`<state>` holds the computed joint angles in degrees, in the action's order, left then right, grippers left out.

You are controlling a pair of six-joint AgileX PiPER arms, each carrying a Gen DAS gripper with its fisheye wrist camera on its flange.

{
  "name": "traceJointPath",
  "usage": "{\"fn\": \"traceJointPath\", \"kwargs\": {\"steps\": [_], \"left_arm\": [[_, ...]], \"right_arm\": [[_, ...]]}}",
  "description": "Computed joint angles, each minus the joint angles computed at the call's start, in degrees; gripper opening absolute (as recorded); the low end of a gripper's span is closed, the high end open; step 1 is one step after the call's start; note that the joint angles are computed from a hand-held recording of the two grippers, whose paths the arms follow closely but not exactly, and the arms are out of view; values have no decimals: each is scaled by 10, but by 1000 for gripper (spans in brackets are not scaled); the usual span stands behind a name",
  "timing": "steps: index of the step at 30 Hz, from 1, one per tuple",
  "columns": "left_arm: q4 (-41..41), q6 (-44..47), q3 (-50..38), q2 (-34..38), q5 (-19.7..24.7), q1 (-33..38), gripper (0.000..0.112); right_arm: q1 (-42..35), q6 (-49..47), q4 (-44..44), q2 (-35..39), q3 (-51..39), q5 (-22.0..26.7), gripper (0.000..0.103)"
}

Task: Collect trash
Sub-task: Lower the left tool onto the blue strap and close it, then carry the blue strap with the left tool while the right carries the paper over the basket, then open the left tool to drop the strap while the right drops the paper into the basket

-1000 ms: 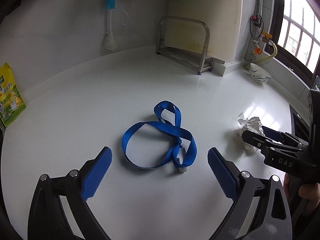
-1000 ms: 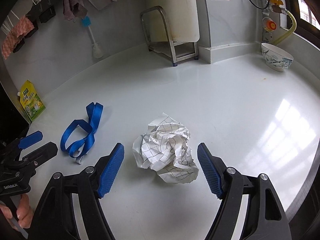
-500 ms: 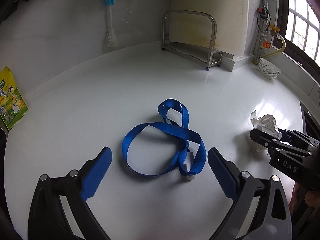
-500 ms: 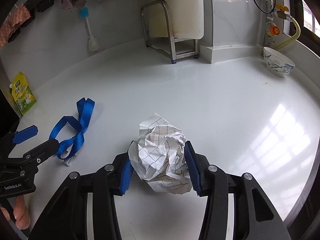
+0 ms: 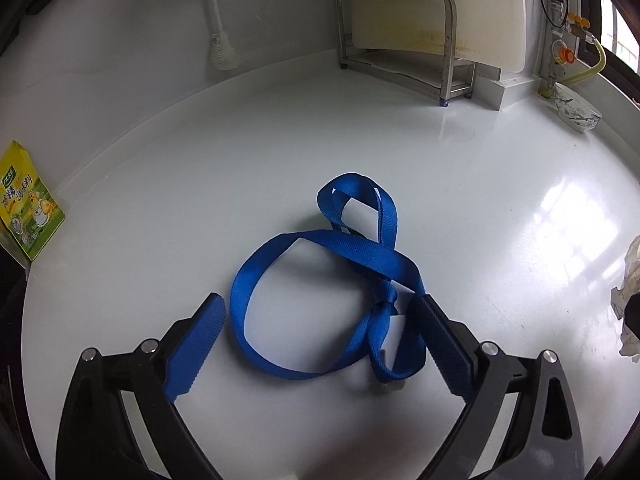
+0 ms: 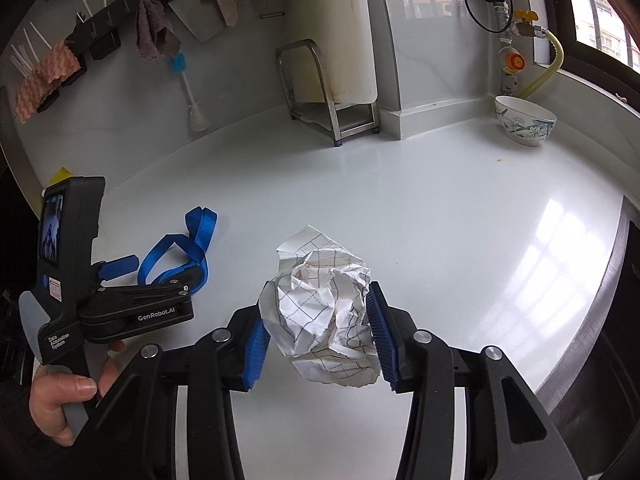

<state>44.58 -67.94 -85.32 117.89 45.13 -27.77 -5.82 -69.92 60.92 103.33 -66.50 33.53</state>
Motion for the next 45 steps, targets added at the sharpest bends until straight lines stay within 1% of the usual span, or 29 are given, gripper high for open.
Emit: {"fn": "traceJointPath", "kwargs": {"steps": [1,3,4,5,6,7,8,10,14,16,18,21,26,29,34,37,40,42,45], "left_arm": [[1,1,1,-1,-7,1,82],[-1,2,9,-7,-25,3,65],[-3,3,13,-10,-33,4,55],[-6,6,16,-13,-41,3,49],[-9,9,20,-16,-47,2,37],[-5,8,24,-18,-45,-3,25],[4,2,26,-19,-36,-11,20],[27,-21,40,-25,-21,-28,20],[45,-60,100,-67,-39,-49,20],[69,-95,143,-99,-43,-69,20],[95,-131,185,-132,-31,-97,20],[111,-174,240,-183,-23,-135,20],[114,-221,292,-241,22,-219,20],[117,-256,309,-263,51,-280,20],[114,-313,318,-267,84,-374,20],[109,-352,325,-262,76,-424,20],[105,-385,322,-242,69,-469,20],[101,-400,320,-228,54,-491,20],[96,-417,310,-199,45,-516,20]], "right_arm": [[-1,-12,9,-10,13,-1,44],[-6,-28,24,-24,33,4,44],[-8,-33,28,-30,41,8,44],[-10,-41,35,-37,52,9,44],[-14,-49,42,-44,65,11,44],[-18,-56,50,-51,80,13,44],[-23,-65,58,-58,96,17,44],[-34,-89,78,-73,132,21,44],[-68,-108,96,-95,190,45,44],[-87,-114,93,-114,219,56,44],[-115,-134,99,-140,253,73,44],[-157,-155,96,-177,295,98,44],[-230,-178,62,-226,345,147,44],[-283,-201,36,-258,374,177,44],[-400,-246,-15,-292,415,242,44],[-486,-294,-46,-303,440,281,44],[-566,-335,-82,-303,455,309,44],[-610,-357,-104,-298,459,319,45],[-661,-382,-131,-287,462,325,45]]}}
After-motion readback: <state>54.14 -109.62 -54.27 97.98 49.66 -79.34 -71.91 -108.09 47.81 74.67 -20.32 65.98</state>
